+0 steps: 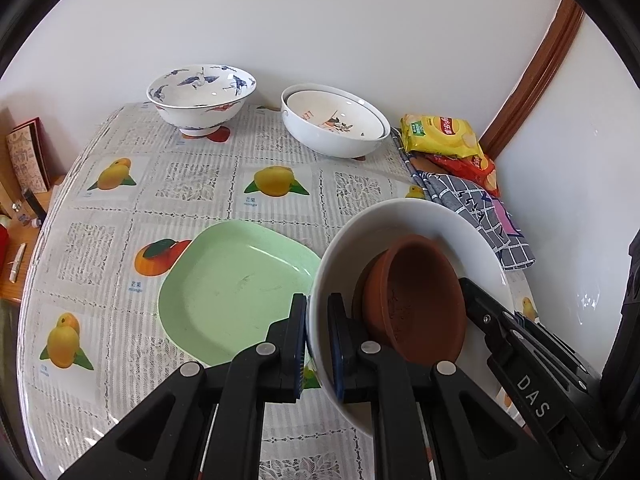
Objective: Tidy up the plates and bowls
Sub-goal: 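Carry the white bowl with both grippers toward the green plate stack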
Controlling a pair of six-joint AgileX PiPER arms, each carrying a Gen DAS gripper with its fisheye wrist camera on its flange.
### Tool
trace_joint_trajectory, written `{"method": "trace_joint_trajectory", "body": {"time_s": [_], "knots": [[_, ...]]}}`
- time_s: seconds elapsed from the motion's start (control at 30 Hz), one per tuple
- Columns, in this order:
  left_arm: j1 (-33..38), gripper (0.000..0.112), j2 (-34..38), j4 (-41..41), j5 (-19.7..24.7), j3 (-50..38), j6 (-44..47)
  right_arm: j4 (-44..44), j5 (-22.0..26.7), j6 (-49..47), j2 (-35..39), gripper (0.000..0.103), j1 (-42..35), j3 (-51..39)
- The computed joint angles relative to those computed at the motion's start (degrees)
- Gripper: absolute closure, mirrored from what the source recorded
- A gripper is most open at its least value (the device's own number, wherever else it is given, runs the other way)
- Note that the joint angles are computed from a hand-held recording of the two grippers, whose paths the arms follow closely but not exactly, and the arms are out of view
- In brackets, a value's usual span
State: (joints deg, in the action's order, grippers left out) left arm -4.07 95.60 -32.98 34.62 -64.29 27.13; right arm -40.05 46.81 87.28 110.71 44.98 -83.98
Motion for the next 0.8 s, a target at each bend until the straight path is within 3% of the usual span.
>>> {"method": "trace_joint_trajectory", "body": {"time_s": [0.8], "knots": [[3.8, 0.102, 4.2, 0.6, 0.8, -4.1, -0.3, 4.3, -1.5, -6.6, 7.4, 0.094, -1.7, -9.5]]}}
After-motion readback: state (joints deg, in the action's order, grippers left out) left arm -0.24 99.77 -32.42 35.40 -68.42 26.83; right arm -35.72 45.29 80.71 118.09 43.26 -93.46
